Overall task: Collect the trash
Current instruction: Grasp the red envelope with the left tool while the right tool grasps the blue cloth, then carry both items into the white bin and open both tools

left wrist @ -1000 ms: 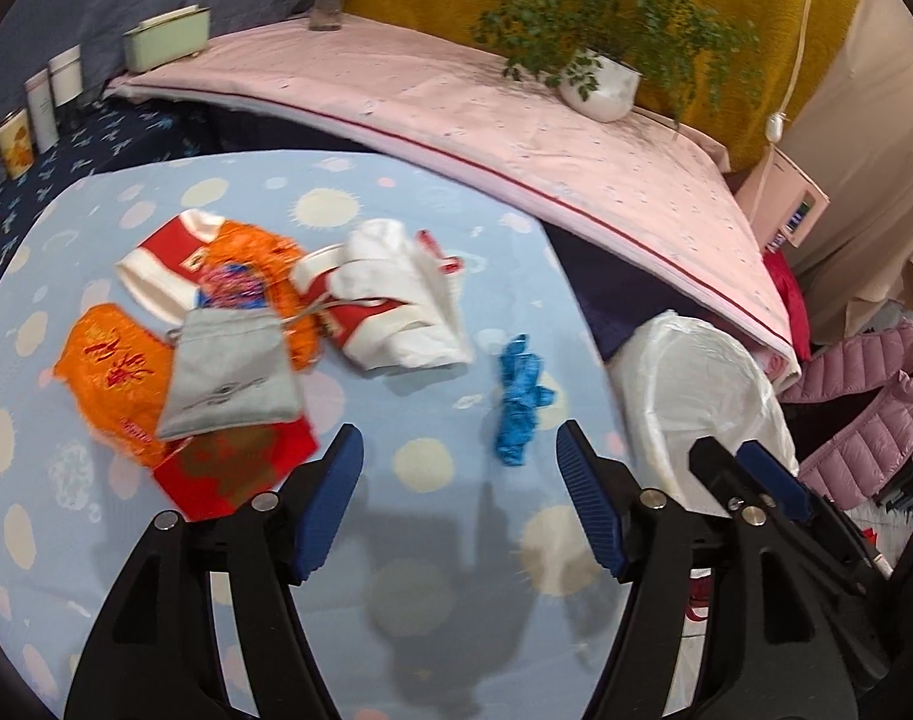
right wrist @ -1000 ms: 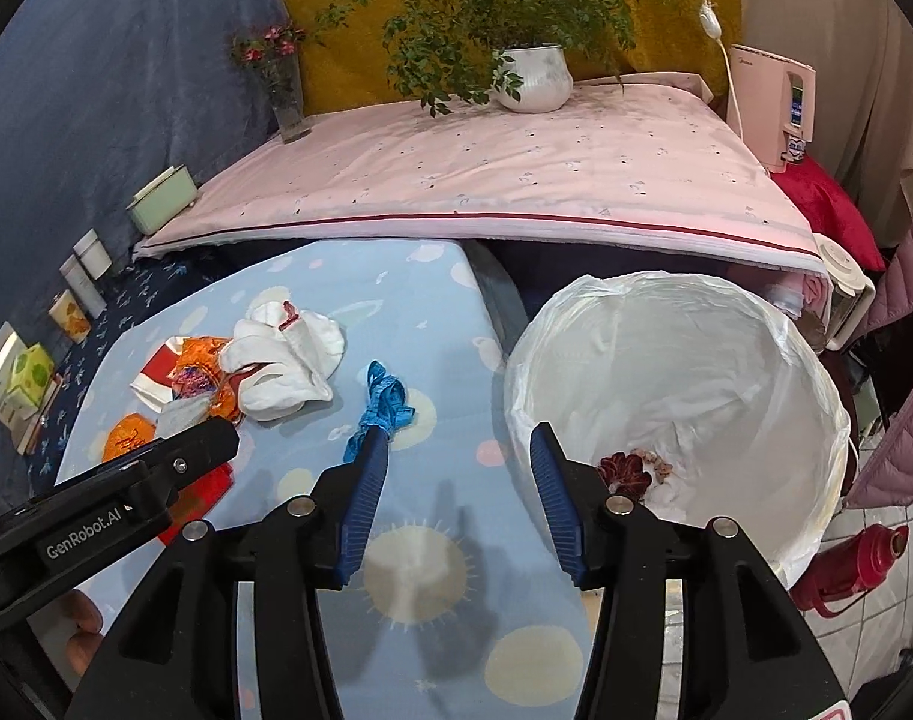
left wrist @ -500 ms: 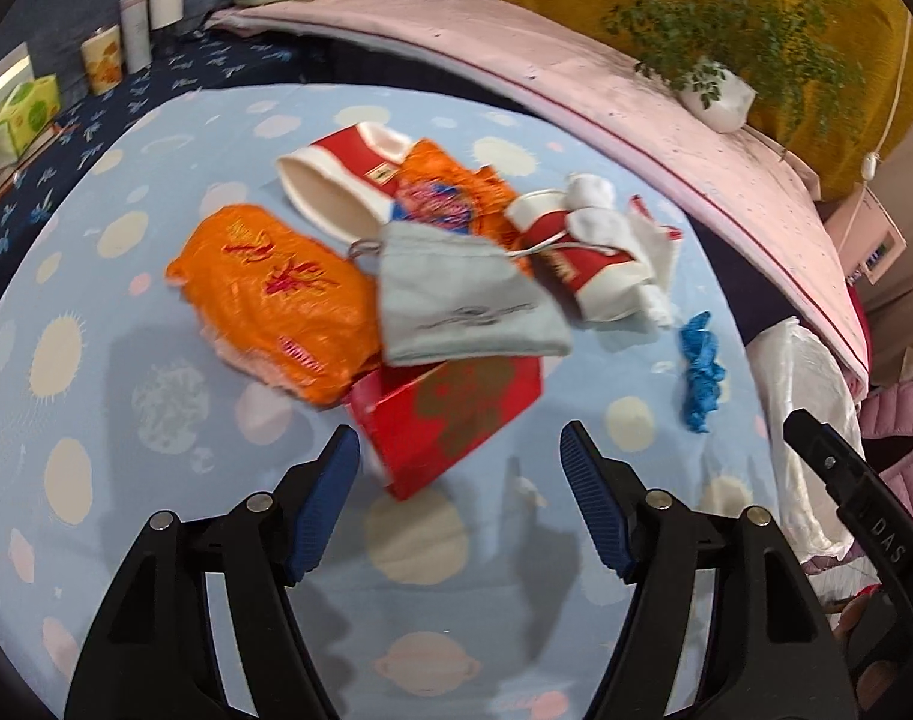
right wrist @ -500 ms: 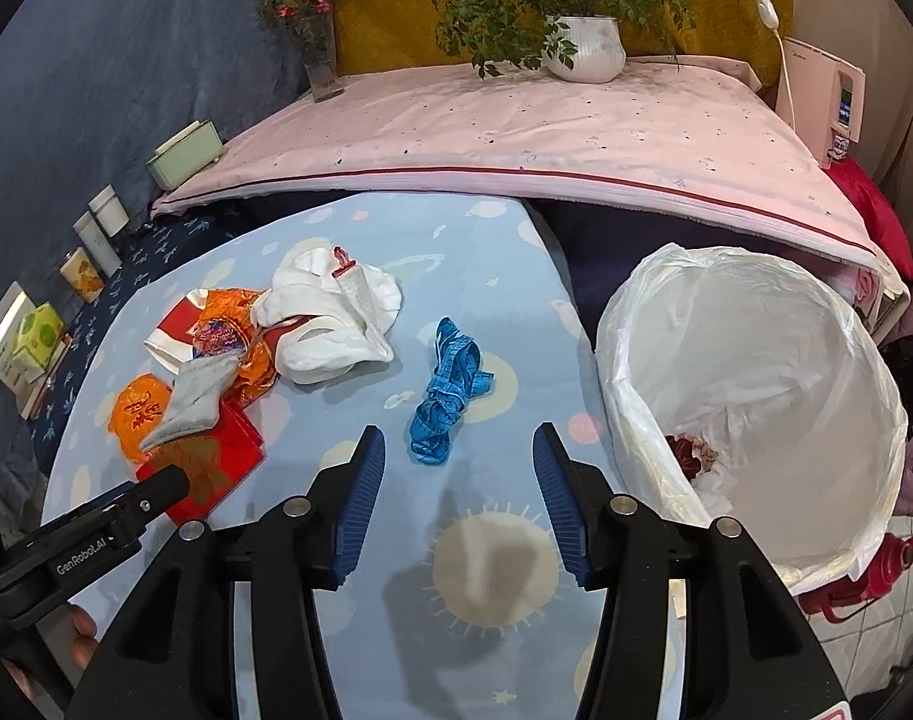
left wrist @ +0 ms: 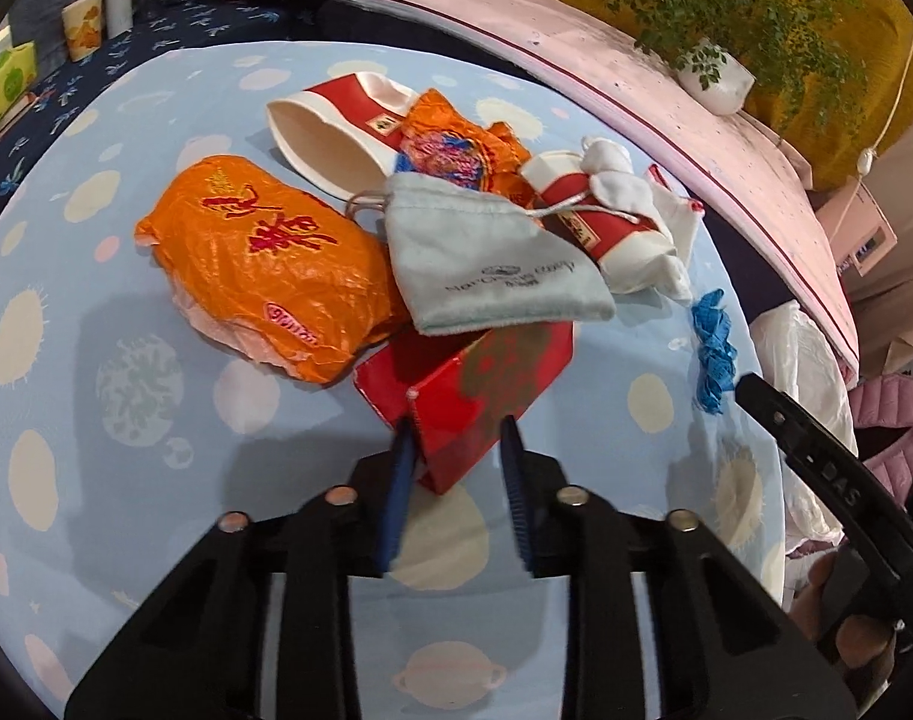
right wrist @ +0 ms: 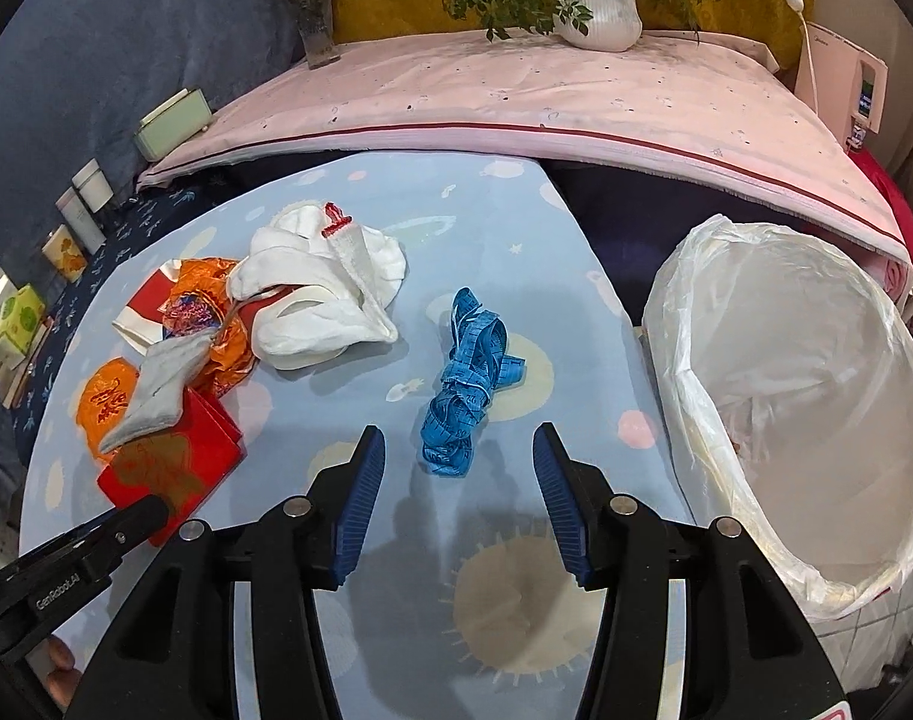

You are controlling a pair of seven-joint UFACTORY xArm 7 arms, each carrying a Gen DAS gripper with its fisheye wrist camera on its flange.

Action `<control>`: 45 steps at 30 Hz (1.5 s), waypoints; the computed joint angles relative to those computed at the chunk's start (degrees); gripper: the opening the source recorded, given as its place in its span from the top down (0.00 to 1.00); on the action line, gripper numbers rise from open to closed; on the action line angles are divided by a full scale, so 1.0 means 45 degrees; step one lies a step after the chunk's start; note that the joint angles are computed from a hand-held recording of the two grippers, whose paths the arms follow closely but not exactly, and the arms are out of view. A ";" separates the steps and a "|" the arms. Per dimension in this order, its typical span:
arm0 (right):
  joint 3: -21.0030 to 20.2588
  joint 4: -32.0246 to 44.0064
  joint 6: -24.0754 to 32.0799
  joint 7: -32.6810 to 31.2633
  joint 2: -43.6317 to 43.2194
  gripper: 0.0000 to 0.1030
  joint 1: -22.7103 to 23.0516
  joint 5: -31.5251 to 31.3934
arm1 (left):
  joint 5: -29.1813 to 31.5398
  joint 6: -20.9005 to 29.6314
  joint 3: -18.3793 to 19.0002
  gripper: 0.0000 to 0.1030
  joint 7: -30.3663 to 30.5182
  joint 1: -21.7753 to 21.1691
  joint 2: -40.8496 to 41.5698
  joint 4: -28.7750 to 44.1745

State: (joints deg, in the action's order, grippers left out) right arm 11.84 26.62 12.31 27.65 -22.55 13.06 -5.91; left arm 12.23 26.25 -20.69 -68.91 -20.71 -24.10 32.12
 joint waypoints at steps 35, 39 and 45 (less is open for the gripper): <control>-0.1423 -0.0658 -0.0083 -0.2020 -0.2224 0.83 0.0143 0.1493 | 0.2075 0.0210 -0.0960 0.99 0.0272 -0.0575 0.2249 0.4118; -0.1878 -0.1008 0.0132 -0.2391 -0.3079 0.83 -0.0047 0.1753 | 0.2953 0.0400 -0.0902 0.99 0.0087 -0.0980 0.3205 0.5340; -0.2322 -0.1556 0.0333 -0.2780 -0.4088 0.83 -0.1002 0.1844 | 0.4107 0.0749 -0.0558 0.99 0.0077 -0.2049 0.4998 0.7506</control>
